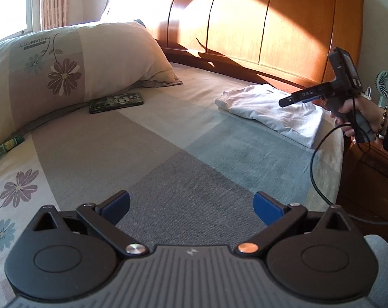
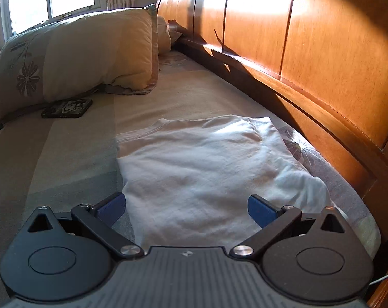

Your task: Fold clothes

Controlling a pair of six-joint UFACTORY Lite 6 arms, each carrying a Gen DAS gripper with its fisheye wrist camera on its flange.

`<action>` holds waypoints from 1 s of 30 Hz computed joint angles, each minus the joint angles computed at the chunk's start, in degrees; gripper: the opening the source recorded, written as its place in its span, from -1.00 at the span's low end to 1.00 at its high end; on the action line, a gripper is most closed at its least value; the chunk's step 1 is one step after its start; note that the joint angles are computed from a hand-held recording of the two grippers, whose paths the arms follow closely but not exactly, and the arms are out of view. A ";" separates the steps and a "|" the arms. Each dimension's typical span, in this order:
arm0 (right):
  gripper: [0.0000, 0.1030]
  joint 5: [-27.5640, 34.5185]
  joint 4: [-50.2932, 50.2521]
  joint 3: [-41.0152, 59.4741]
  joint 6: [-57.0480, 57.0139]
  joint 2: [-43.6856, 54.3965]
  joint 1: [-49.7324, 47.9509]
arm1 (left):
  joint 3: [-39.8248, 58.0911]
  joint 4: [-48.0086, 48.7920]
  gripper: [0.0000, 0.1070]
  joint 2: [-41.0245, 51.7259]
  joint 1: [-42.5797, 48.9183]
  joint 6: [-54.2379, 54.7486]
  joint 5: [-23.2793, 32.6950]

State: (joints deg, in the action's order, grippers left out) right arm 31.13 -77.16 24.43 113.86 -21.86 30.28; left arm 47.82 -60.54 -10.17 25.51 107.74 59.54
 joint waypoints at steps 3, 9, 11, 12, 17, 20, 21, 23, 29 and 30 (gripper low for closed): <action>1.00 -1.10 -2.52 -9.53 11.47 -7.41 6.20 | -4.95 -2.40 0.91 -4.69 2.72 3.06 -0.06; 1.00 4.97 2.49 -11.24 14.43 -10.58 16.84 | -12.22 -5.92 0.91 -12.77 8.68 6.17 3.05; 1.00 8.59 3.10 -9.77 11.61 -12.15 17.59 | -12.20 -4.01 0.91 -13.41 8.96 4.63 3.65; 1.00 8.15 2.66 -9.19 10.74 -12.08 15.85 | -12.39 -3.17 0.91 -14.00 8.81 3.84 3.44; 1.00 -1.85 1.68 -9.20 12.19 -6.56 5.15 | -12.61 -0.31 0.91 -15.31 8.19 -0.24 3.20; 1.00 2.75 6.98 -8.40 11.33 -6.41 10.22 | -12.77 0.90 0.91 -15.34 7.34 -1.94 2.76; 1.00 5.72 10.69 -7.33 9.55 -7.10 13.18 | -13.14 1.10 0.91 -15.82 6.72 -1.86 2.20; 1.00 12.53 17.90 -4.05 6.18 -8.26 19.72 | -13.26 1.22 0.91 -16.59 5.45 -1.97 2.23; 1.00 32.54 28.17 8.18 9.56 -4.43 41.22 | -12.36 1.27 0.91 -19.30 0.82 -7.09 4.72; 1.00 34.62 29.05 9.77 11.68 -3.28 44.31 | -12.34 1.56 0.91 -20.10 -0.40 -8.60 4.53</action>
State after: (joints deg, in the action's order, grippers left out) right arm 65.75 -48.10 34.20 125.54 -25.14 74.59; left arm 35.47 -58.98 -30.27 25.11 99.14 64.07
